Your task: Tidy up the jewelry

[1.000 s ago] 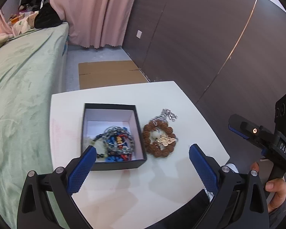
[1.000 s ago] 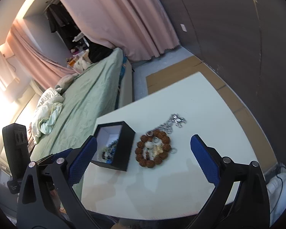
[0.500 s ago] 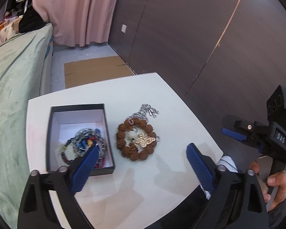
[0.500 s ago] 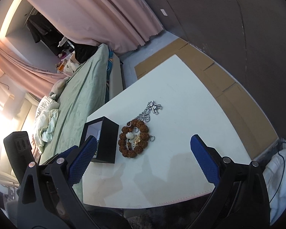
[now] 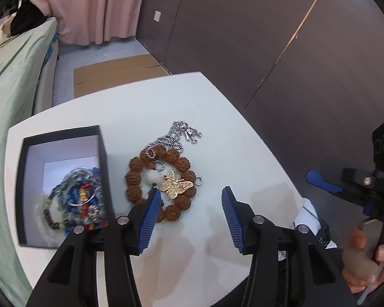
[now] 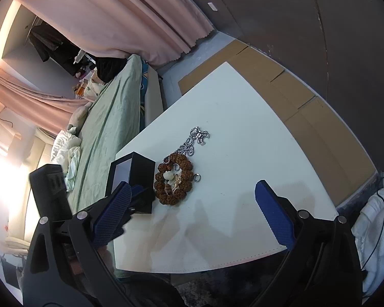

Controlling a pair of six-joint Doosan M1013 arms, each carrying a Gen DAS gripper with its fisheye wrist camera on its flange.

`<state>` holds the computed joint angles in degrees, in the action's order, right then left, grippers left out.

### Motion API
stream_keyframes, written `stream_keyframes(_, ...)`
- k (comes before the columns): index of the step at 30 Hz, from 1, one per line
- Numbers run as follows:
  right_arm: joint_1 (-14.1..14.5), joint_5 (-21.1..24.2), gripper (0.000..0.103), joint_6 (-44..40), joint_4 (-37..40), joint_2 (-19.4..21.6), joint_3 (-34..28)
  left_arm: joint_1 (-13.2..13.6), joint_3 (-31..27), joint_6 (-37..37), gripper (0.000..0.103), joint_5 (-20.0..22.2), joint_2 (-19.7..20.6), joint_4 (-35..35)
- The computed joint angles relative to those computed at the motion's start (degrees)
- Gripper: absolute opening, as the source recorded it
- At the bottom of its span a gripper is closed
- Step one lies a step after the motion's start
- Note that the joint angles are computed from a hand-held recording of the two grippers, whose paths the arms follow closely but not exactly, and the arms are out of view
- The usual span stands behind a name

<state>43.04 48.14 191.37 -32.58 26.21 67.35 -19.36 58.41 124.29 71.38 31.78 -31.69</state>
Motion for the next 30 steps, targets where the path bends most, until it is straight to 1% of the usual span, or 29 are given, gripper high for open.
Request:
stream_keyframes(4,-0.2,-0.4,0.097,1.1,0.0,-0.3,0.8,-1.0,-0.6,-0.4,0.04,0.4,1.1,1.3)
stream_keyframes(5,-0.3,-0.3,0.097,1.1,0.2,-0.4,0.8,-1.1,-0.6,-0.6,0.037,0.3,1.2,1.5)
stream_keyframes(11,-0.6,-1.3,0.095,1.7,1.1,-0.6,1.6,-1.6,-2.0,-2.5,0.032,1.0,2.7,2.3)
stream_keyframes(14,-0.9,-1.7,0.089,1.2,2.6,-0.4,1.6,-1.7,-2.4,-3.8,0.028,1.4,3.3,3.1)
stream_keyframes(15,-1.1,-1.8,0.085,1.0,3.1,-0.3,1.5,-1.7,-2.5,-4.4,0.028,1.6,3.5,3.4)
stream_keyframes(16,-1.2,-2.1,0.083,0.9,3.5,-0.3,1.6,-1.7,-2.3,-4.4,0.025,1.5,3.4,3.4)
stream_keyframes(18,-1.4,-2.4,0.081,0.8,4.3,-0.3,1.7,-1.7,-1.9,-4.6,0.024,0.7,3.2,3.6)
stream_keyframes(20,-1.4,-2.5,0.08,0.6,4.6,-0.2,1.6,-1.6,-2.3,-5.6,0.016,1.0,3.5,3.5)
stream_keyframes(21,-1.4,-2.5,0.08,0.5,4.6,-0.2,1.5,-1.3,-2.8,-6.0,0.013,1.8,3.8,2.5)
stream_keyframes(22,-1.5,-2.4,0.08,0.1,4.9,-0.1,1.3,-1.1,-3.1,-6.1,0.005,2.3,3.9,2.0)
stream_keyframes(23,-1.5,-2.2,0.08,-0.2,5.0,0.0,1.2,-1.0,-3.4,-6.2,0.0,2.5,4.0,1.9)
stream_keyframes(26,-1.6,-2.1,0.079,-0.7,5.4,0.0,1.3,-0.7,-3.7,-6.0,0.0,2.5,4.0,1.4)
stream_keyframes(28,-1.7,-2.1,0.075,-1.0,5.9,0.1,1.2,-0.4,-3.7,-5.4,0.0,2.1,3.7,0.8)
stream_keyframes(30,-1.7,-2.1,0.075,-1.2,6.2,0.2,1.0,-0.2,-3.9,-5.1,0.0,2.3,3.7,0.3)
